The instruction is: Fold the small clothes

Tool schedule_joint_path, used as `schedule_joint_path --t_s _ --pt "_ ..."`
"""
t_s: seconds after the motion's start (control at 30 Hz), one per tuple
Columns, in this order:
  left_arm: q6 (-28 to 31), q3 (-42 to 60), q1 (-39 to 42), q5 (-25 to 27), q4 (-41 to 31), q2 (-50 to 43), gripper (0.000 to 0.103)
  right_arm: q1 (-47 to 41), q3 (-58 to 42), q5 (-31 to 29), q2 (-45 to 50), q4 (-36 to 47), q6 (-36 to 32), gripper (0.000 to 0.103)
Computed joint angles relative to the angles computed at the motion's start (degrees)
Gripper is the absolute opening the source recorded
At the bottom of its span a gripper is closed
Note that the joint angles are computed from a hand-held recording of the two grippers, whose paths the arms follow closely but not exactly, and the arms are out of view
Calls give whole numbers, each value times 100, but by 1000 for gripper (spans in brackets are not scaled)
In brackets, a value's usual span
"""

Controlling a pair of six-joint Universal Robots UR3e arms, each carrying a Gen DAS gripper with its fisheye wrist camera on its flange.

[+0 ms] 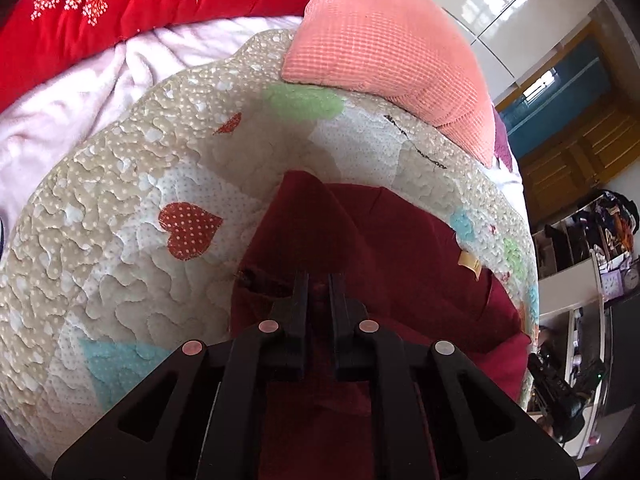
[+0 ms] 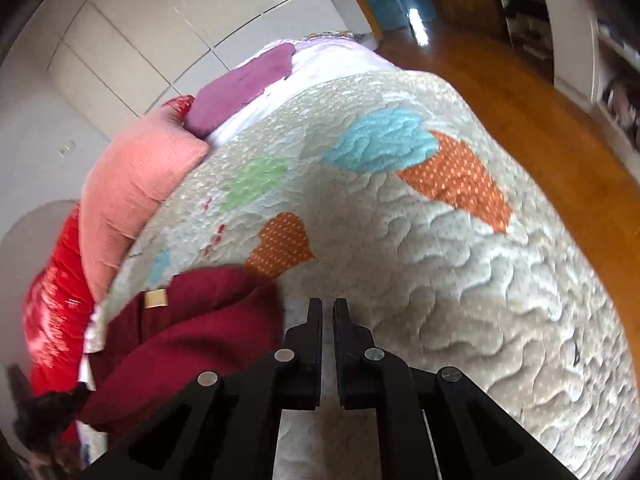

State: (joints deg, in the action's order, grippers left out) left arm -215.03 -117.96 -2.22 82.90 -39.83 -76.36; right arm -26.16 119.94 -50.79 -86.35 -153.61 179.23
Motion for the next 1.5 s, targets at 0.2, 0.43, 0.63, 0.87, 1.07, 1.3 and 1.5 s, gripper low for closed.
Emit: schedule_joint_path --t_s 0.2,0.43,0.63,0.87,1.07,1.3,1.5 --pt "84 -509 654 -493 -148 1186 61 240 693 462 -1319 1352 -1349 54" --pt "531 -612 856 -380 -1030 2051 61 1156 657 -1254 -953 332 -1120 19" --pt "1359 -1158 1246 -495 -919 2644 61 747 779 450 -1921 803 -1629 35" --pt "2608 -1654 2375 -1446 -2015 3871 61 3538 -1368 -108 426 1035 -2273 44" --pt "3021 -1717 3407 -2196 -2990 4578 61 4409 -3994 -823 2721 -12 -222 41" --pt "2856 -1719 3060 -2354 -2184 3961 61 4260 -4686 -615 3050 234 458 42" --pt "2566 -2112 3308 -2644 -2070 4037 61 5001 -4300 -1424 2854 317 -851 42"
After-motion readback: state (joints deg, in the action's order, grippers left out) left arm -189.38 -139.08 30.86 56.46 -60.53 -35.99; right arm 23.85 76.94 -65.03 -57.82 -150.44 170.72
